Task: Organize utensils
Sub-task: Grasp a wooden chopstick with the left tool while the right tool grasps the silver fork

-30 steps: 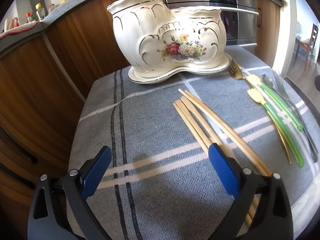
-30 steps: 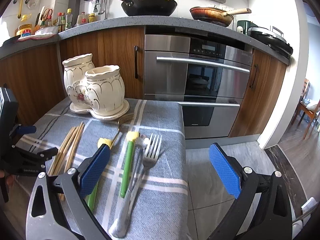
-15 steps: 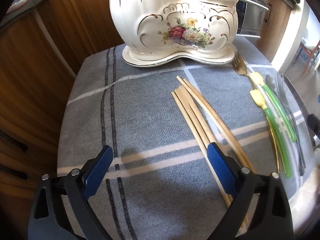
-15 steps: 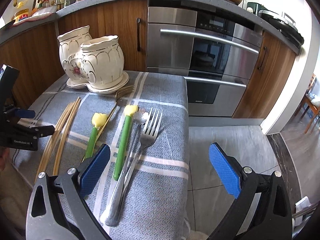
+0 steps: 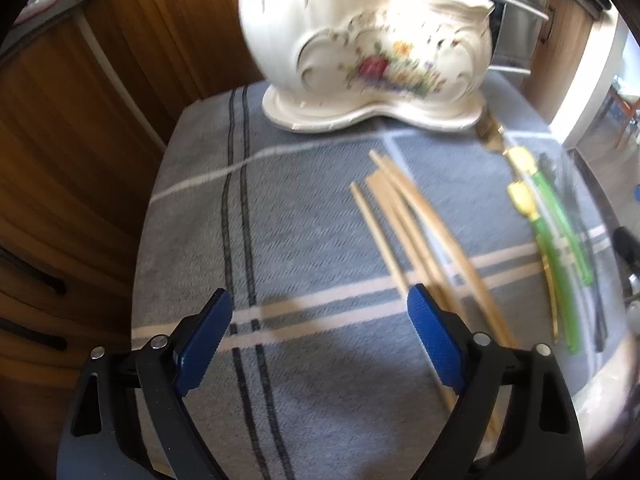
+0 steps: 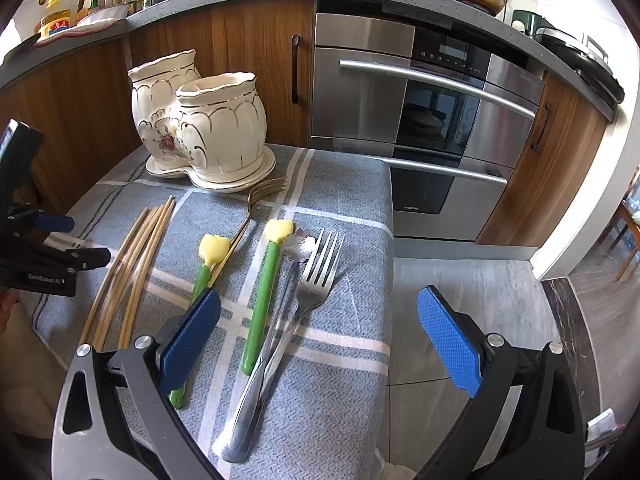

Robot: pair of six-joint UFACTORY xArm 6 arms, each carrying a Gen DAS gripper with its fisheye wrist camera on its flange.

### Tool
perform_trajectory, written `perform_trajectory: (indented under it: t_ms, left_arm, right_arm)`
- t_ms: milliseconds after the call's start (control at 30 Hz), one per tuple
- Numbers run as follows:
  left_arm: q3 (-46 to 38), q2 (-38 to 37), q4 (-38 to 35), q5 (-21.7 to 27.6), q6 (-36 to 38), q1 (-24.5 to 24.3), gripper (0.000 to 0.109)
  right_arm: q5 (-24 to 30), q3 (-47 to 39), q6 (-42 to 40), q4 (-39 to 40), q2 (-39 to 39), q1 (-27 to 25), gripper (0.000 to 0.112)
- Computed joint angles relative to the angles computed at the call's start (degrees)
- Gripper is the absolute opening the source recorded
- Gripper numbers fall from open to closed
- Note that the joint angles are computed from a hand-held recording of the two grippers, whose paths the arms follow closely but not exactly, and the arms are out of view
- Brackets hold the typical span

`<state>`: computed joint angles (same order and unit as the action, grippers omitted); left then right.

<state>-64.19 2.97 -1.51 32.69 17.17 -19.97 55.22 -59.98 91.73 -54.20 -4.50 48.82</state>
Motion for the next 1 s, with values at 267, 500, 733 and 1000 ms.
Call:
perform_trajectory:
  t_ms: [267,500,733,1000]
  left_arm:
    - [-0.5,1.1,-1.4,1.1,3.2,-0.5,0.076]
    - [-2.9,2.2,-3.4,2.8,13.2,0.0,0.020]
    - [-3.7,2.9,-5.0,2.6,16.7,1.2,0.015]
    - [-7.9,5.7,-11.3,6.5,17.3,3.5,0.039]
  right_arm:
    - [-0.6,0.4,-1.4,2.8,0.4,-0.7,0.090]
    - [-4.0,0.3,-5.1,10.0,1.0,-3.1,0.046]
    - [-6.2,-1.4,-10.1,16.8,2.5,-4.4,0.024]
    - [-4.8,-4.2,-13.9,22.9,4.8,-5.3,0.015]
